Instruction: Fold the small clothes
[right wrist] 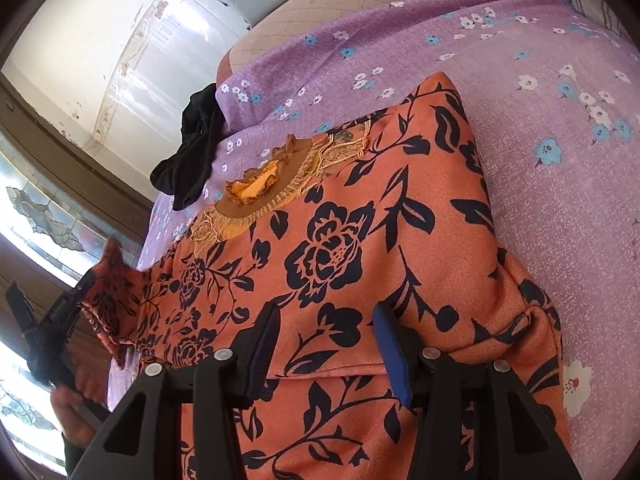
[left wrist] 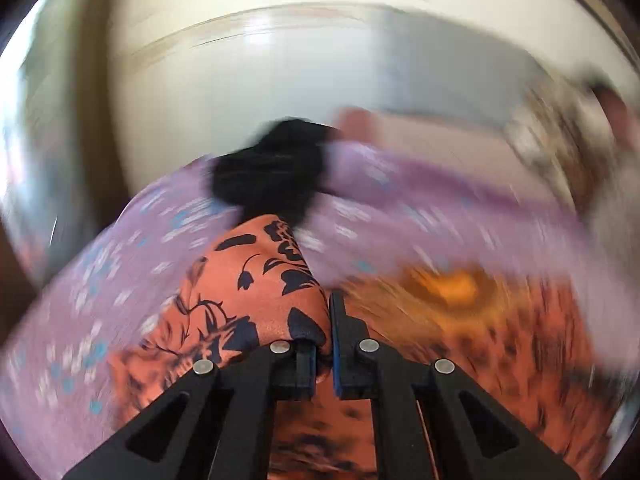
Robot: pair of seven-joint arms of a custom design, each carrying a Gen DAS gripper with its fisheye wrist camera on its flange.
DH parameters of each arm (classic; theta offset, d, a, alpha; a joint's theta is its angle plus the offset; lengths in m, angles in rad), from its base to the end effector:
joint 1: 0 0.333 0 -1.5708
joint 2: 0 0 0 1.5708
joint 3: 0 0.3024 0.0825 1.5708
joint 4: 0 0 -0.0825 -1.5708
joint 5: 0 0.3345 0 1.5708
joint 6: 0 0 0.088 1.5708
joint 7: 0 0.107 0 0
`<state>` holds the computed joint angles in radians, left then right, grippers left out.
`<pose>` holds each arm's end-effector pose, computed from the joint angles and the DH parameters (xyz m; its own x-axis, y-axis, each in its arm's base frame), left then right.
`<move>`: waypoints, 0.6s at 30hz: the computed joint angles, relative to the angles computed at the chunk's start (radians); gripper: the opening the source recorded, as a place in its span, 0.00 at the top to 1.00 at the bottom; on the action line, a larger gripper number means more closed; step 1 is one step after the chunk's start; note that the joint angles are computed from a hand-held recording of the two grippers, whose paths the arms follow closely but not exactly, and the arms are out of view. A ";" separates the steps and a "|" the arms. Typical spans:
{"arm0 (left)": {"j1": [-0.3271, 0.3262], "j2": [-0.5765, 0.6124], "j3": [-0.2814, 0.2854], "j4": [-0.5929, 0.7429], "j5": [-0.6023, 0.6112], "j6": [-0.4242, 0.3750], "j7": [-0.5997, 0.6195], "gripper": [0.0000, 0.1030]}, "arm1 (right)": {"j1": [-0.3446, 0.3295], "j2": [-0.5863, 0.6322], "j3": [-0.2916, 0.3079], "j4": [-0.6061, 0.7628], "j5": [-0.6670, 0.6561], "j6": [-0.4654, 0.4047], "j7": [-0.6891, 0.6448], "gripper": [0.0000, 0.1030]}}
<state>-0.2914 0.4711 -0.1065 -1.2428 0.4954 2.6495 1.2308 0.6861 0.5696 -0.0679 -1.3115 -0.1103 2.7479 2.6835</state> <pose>0.6400 -0.2601 0.6050 -0.2487 -0.9548 -0.1628 -0.5008 0.2707 -0.8222 0.5712 0.4294 0.5176 -0.1301 -0.7791 -0.6133 -0.7433 0.4860 -0.4598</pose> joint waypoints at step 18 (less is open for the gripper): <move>0.055 -0.227 -0.038 -0.239 -0.098 -0.331 -0.160 0.27 | 0.070 -0.030 -0.065 0.104 -0.309 -0.104 0.027 0.40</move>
<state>-0.2360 0.2439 -0.1440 -1.4823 0.3977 2.3189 1.0713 0.7559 0.5396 -0.1325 -1.2072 -0.4196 2.6443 2.7110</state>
